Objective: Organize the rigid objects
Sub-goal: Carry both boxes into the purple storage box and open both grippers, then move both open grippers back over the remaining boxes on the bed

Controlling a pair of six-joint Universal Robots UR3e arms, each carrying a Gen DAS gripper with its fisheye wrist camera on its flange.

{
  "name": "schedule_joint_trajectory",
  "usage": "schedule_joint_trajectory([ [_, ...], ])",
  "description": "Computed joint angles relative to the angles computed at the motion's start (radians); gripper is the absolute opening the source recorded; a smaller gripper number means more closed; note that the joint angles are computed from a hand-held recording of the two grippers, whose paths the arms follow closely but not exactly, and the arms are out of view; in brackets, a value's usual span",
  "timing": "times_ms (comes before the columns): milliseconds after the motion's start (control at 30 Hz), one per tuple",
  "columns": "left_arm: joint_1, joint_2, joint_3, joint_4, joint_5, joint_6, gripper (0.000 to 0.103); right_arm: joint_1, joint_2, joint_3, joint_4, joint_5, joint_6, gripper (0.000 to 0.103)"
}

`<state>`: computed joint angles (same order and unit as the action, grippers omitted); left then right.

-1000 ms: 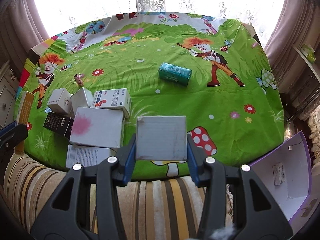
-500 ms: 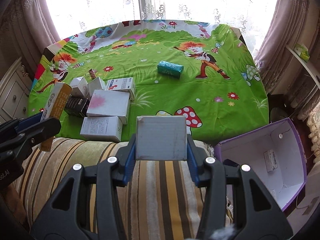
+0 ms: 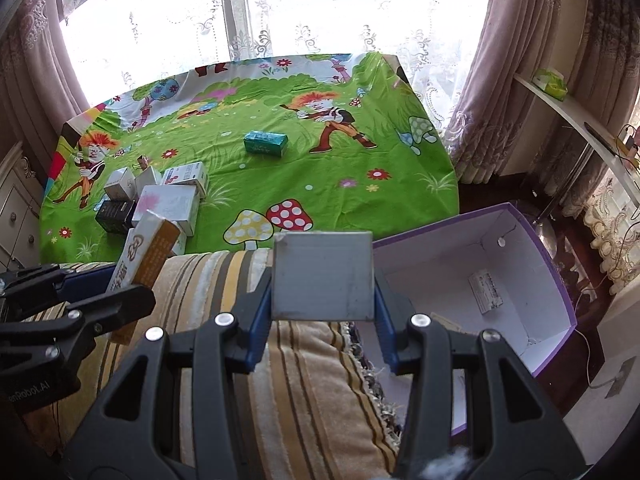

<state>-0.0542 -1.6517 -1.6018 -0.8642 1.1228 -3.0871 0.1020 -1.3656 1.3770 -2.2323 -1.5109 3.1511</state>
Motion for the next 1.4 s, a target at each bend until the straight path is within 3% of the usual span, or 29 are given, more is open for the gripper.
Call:
schedule_joint_trajectory([
  [400, -0.128, -0.139, 0.147, -0.060, -0.051, 0.000, 0.032, -0.137, -0.092, 0.090, -0.023, -0.079, -0.002, 0.049],
  [600, -0.163, -0.211, 0.224, -0.097, -0.134, 0.023, 0.034, -0.162, -0.111, 0.111, -0.024, -0.100, 0.003, 0.049],
  [733, -0.180, -0.207, 0.222, -0.086, -0.106, 0.019, 0.054, -0.174, -0.115, 0.114, -0.016, -0.083, 0.007, 0.057],
  [833, -0.171, -0.187, 0.199, -0.062, -0.100, 0.006, 0.058, -0.180, -0.120, 0.121, -0.022, -0.077, 0.009, 0.065],
  [1167, -0.156, -0.133, 0.142, -0.006, -0.039, -0.008, 0.058, -0.171, -0.125, 0.118, -0.025, -0.057, 0.014, 0.069],
  [1400, -0.106, -0.070, 0.073, 0.053, 0.001, -0.029, 0.058, -0.155, -0.126, 0.107, -0.039, 0.038, 0.002, 0.070],
])
